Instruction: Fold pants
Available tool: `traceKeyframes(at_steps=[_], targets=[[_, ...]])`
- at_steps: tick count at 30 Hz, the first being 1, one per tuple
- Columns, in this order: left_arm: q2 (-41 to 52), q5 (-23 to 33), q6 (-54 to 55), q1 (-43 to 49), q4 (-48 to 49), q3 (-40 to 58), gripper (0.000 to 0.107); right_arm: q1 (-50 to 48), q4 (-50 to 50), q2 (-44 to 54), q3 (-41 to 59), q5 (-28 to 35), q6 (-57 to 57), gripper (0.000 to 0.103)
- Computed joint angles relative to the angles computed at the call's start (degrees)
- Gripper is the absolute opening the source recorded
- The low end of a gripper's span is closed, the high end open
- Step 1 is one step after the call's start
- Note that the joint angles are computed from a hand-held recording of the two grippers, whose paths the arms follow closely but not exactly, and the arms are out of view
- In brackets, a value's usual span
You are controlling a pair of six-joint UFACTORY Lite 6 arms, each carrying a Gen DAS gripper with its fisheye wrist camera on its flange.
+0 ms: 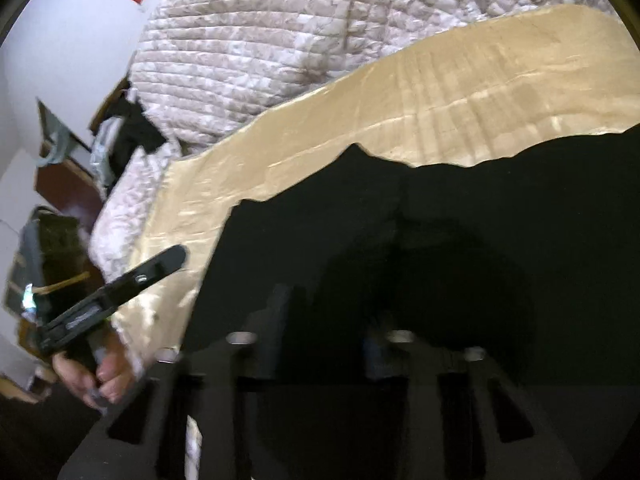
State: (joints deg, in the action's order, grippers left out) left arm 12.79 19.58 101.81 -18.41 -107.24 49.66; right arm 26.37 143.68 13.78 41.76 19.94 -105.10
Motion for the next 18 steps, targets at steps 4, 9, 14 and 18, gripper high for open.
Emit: traceKeyframes(at_steps=[4, 9, 14, 18], targets=[[0.38, -0.66, 0.5, 0.05, -0.76, 0.12, 0.033, -0.8, 1.6, -2.57, -2.29, 0.21, -0.01, 0.002], [0.45, -0.61, 0.68, -0.03, -0.67, -0.19, 0.033, 0.41, 11.99, -10.79, -7.68, -4.02, -7.1, 0.002], [1.88, -0.39, -1.71, -1.1, 1.88, 0.75, 0.033, -1.23, 11.2, -9.74, -9.39, -2.99, -3.46, 0.002], [2.1, -0.23, -1.53, -1.42, 1.86, 0.98, 0.033, 0.05, 14.18, -10.89, -8.63, -5.95, -6.99, 0.002]])
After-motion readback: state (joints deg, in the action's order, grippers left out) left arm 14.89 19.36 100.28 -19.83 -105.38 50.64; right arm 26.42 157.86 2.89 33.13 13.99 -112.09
